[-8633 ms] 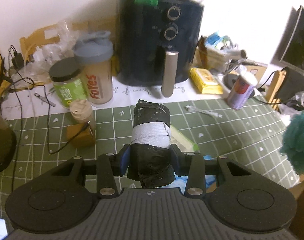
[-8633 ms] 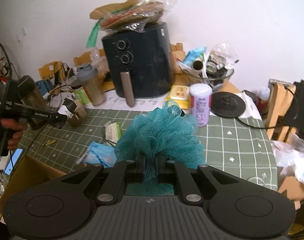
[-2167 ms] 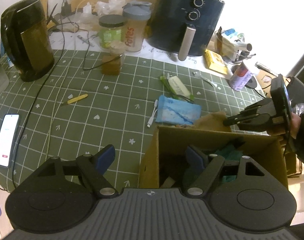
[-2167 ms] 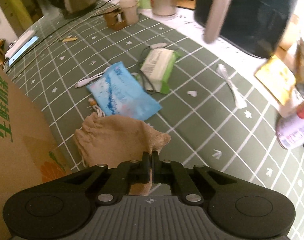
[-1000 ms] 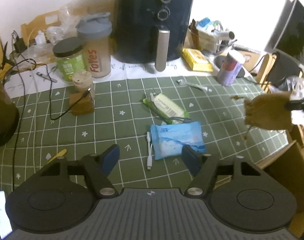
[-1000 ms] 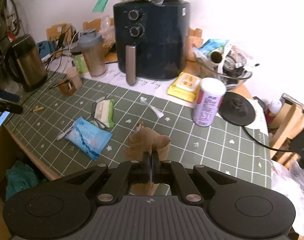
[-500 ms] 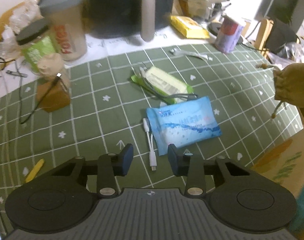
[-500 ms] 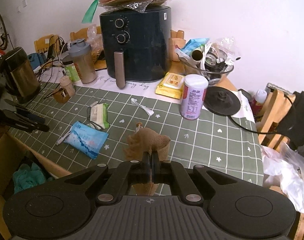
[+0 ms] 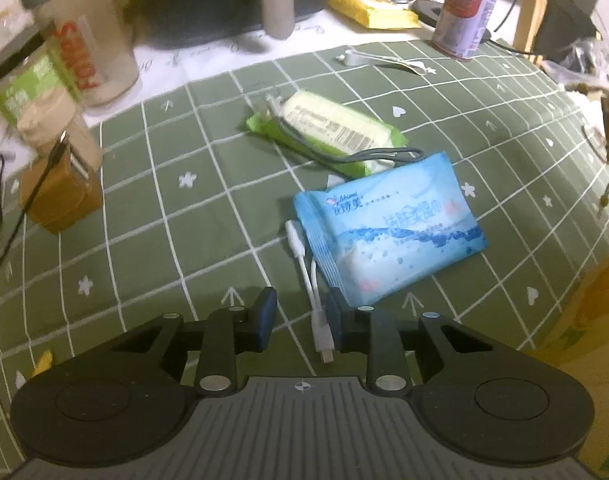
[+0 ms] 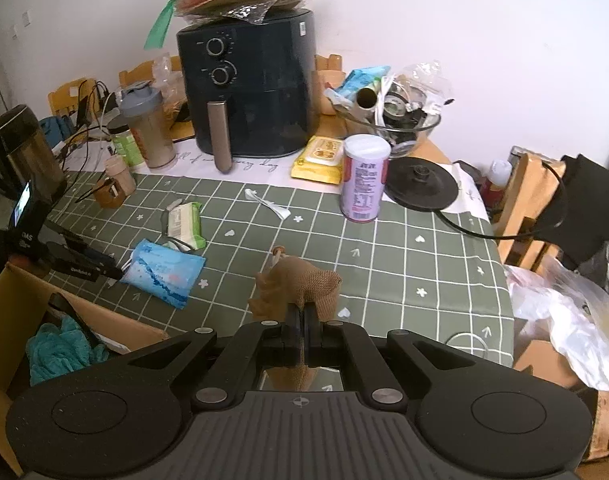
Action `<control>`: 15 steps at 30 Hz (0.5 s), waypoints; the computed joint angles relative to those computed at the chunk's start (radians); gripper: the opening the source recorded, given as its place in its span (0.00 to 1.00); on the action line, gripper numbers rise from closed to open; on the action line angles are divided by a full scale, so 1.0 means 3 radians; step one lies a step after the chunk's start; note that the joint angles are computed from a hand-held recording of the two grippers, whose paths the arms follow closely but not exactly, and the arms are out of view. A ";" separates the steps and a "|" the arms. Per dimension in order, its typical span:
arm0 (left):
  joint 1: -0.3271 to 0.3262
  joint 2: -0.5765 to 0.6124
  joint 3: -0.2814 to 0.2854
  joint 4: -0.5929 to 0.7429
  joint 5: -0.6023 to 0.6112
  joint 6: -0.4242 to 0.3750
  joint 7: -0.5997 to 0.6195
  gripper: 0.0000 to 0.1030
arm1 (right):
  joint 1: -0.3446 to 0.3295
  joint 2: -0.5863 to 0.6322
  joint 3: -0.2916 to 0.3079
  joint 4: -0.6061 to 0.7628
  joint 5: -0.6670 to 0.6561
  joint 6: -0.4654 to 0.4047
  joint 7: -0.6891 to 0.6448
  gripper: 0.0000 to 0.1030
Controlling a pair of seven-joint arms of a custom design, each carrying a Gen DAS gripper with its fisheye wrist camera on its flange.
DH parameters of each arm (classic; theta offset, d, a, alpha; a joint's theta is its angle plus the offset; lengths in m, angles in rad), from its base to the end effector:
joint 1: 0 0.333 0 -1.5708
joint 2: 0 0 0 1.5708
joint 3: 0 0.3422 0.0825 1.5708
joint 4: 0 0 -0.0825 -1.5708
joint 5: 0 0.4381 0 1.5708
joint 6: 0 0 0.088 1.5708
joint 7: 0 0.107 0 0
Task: Organize soft objects
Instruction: 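Lift the pouch with the right gripper while the left grasps the white cable, then carry the pouch into the box with the right gripper while the left carries the cable there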
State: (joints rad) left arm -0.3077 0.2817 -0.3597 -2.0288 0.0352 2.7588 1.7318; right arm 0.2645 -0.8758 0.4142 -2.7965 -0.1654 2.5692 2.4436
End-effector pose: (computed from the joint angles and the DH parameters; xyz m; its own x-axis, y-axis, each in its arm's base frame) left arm 0.5393 -0.4125 0.3578 -0.7320 -0.6813 -0.0015 -0.6061 0.6523 -0.4551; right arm 0.2923 0.2359 0.4857 -0.0897 -0.9923 -0.0849 -0.7429 0.1234 -0.6579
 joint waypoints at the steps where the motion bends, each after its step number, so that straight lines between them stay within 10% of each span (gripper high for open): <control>1: -0.0031 -0.0002 0.0027 -0.0016 0.0073 0.0046 -0.0022 0.27 | -0.0002 -0.0016 0.0005 -0.0003 0.0001 -0.0019 0.0013 0.04; 15: -0.0041 -0.0028 0.0050 0.0013 0.0299 -0.0064 -0.0098 0.06 | -0.0011 -0.0012 0.0040 0.0042 -0.0069 -0.0104 0.0114 0.04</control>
State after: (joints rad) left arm -0.3200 0.2735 -0.3448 -2.0250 0.1248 2.7397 1.7025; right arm 0.2613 -0.8795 0.4262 -2.7840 -0.1861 2.5379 2.4779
